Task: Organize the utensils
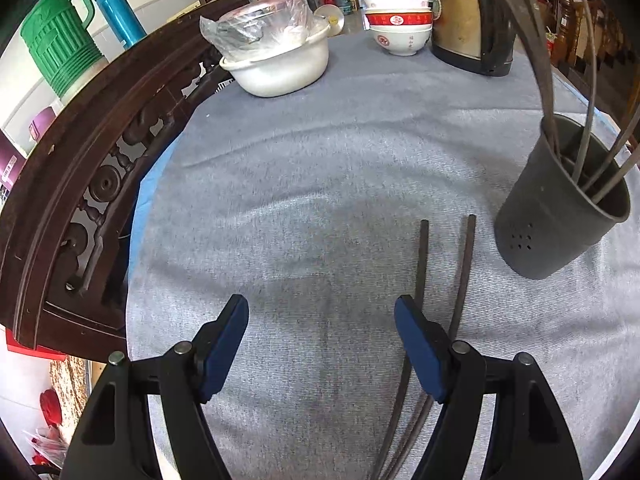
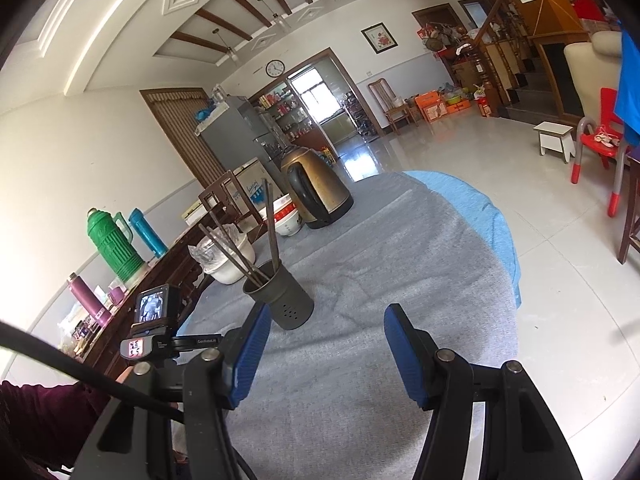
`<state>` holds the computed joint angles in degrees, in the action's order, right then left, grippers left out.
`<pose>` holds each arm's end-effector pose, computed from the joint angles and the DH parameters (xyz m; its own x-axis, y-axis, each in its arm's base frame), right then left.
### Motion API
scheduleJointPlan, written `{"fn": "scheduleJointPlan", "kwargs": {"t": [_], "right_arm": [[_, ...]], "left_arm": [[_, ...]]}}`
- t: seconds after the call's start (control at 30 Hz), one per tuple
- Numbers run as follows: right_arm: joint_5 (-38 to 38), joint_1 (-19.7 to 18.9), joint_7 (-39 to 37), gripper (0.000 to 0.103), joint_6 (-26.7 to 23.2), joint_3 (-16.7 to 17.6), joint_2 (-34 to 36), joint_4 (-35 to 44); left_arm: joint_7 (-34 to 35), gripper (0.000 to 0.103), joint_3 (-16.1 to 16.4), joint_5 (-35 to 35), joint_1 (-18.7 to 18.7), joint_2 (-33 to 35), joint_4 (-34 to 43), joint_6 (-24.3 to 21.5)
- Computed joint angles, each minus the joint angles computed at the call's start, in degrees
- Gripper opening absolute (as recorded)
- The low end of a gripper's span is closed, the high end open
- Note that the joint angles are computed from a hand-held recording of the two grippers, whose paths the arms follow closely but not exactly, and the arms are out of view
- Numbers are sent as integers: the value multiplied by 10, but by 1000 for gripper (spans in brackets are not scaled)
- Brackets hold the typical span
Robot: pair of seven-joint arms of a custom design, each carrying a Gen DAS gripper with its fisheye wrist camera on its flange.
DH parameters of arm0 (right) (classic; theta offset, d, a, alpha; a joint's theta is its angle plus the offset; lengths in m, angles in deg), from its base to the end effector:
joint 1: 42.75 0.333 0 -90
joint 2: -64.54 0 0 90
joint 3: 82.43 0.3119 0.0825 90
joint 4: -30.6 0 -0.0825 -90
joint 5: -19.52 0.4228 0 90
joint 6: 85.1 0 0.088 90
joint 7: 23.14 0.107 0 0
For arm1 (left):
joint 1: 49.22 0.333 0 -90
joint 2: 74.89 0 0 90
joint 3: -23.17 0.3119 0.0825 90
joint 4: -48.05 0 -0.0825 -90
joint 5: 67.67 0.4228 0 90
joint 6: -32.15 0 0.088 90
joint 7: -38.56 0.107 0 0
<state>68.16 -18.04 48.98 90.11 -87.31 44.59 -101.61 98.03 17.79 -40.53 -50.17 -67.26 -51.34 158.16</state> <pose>0.5102 0.1165 0.5731 0.1300 -0.8514 -0.5082 -0.5574 0.3612 -0.7476 0.6686 -0.0553 0.5176 0.2546 -0.9392 -0.2304 -0.8853 -0.1305 -0.4463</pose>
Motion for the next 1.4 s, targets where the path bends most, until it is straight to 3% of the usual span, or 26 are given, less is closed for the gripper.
{"fn": "scheduleJointPlan", "kwargs": {"t": [0.43,0.83,0.97,1.07,1.13,1.2,1.4], "right_arm": [[-87,-36,81,64,-12,58,41,29],[-123,-30,155,64,-22,77,105,75],[-149,-38,187,61,-48,92,144,116],[-187,-42,223,50,-69,104,185,158],[-245,-43,268,39,-94,108,215,193],[-307,-39,318,39,-116,106,244,226],[-380,-16,369,37,-198,98,337,343]], "left_arm": [[39,76,7,-64,27,-16,-35,54],[170,76,20,-132,52,-115,-150,184],[224,76,32,-171,58,-149,-199,248],[269,76,45,-218,55,-166,-226,269],[309,76,56,-269,49,-173,-239,274],[336,76,64,-308,45,-178,-250,275],[409,76,76,-398,37,-185,-268,252]]}}
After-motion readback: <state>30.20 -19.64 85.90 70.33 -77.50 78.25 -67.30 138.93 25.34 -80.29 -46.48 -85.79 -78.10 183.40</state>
